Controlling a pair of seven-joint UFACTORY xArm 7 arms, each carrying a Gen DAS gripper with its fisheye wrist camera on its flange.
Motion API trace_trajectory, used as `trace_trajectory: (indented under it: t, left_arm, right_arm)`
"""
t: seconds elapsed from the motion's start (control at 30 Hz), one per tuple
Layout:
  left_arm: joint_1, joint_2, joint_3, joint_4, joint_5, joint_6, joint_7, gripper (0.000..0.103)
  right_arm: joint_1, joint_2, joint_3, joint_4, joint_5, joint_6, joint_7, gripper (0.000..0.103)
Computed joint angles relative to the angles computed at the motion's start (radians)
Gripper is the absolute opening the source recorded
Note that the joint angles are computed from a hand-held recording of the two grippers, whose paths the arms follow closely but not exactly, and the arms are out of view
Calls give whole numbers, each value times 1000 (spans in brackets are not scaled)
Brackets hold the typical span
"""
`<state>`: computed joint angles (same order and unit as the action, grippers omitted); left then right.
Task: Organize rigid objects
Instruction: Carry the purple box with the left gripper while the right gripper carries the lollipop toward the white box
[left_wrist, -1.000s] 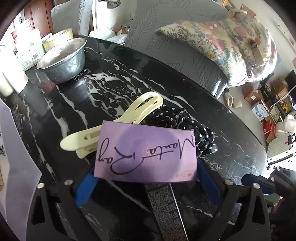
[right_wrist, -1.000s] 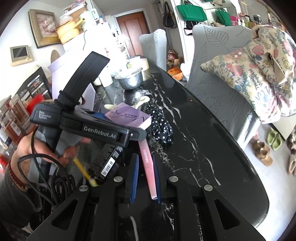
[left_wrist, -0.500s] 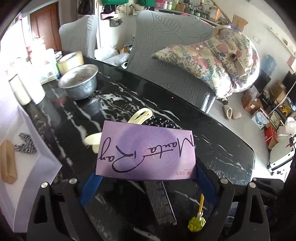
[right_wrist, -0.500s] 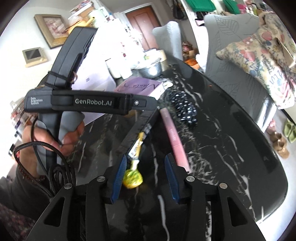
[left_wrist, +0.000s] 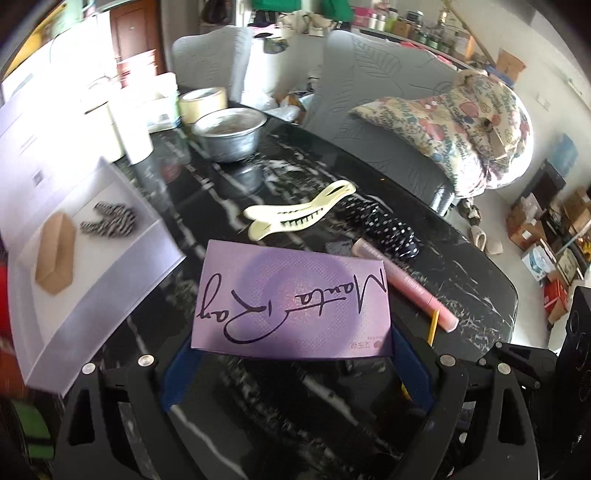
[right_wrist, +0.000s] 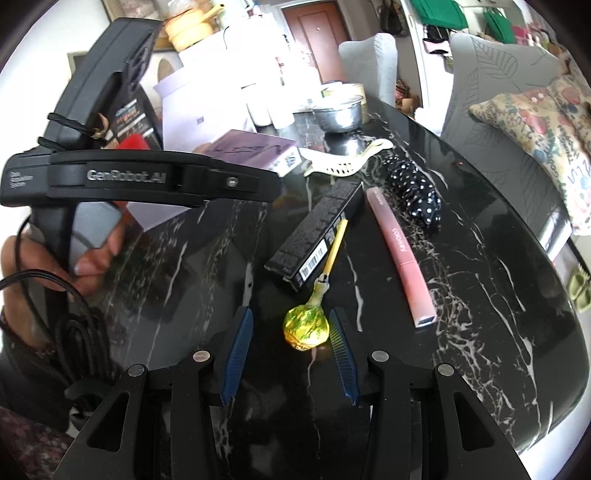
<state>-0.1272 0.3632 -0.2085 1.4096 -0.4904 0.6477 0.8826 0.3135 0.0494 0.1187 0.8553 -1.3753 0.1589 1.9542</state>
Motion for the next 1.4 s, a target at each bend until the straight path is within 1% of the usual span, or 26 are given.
trace_trajectory:
  t: [0.1, 0.17, 0.2, 0.23, 0.27, 0.33, 0.4, 0.57, 0.77, 0.97, 1.17, 1.4]
  left_arm:
    - [15, -24, 3, -34, -23, -14, 8, 93]
    - [21, -34, 8, -48, -31, -21, 10, 93]
    - [26, -42, 10, -60, -38, -28, 11, 93]
    - [29, -47, 12, -67, -43, -31, 13, 93]
    - [32, -49, 13, -69, -48, -32, 14, 93]
    - [39, -55, 17, -77, -60, -30, 15, 93]
    - [48, -64, 20, -89, -76, -32, 20, 93]
    - [62, -80, 29, -109, -106, -31, 37, 93]
    - [75, -103, 37, -133, -143, -24, 62, 93]
    - [81, -132, 50, -157, -177, -23, 87, 93]
    - [82, -168, 72, -193, -194, -55, 78, 93]
    - [92, -201, 100, -240, -187, -101, 24, 93]
  right_arm:
    - [11, 11, 7, 7, 13, 32, -13, 43]
    - [23, 22, 13, 14, 60, 70, -52, 35]
    - [28, 24, 15, 15, 100, 94, -96, 27]
    - [31, 30, 15, 19, 128, 103, -124, 25]
    - [36, 33, 11, 21, 136, 106, -126, 25]
    - [44, 30, 2, 22, 101, 101, -85, 25]
    - [51, 26, 3, 24, 86, 110, -72, 25]
    - [62, 23, 13, 37, 95, 146, -84, 24]
    - [79, -13, 37, 29, 109, 213, -87, 24]
    - [81, -46, 62, 26, 86, 253, -57, 24]
    - [76, -42, 74, 53, 63, 247, -83, 24]
    - [75, 20, 48, 120, 13, 157, -125, 24]
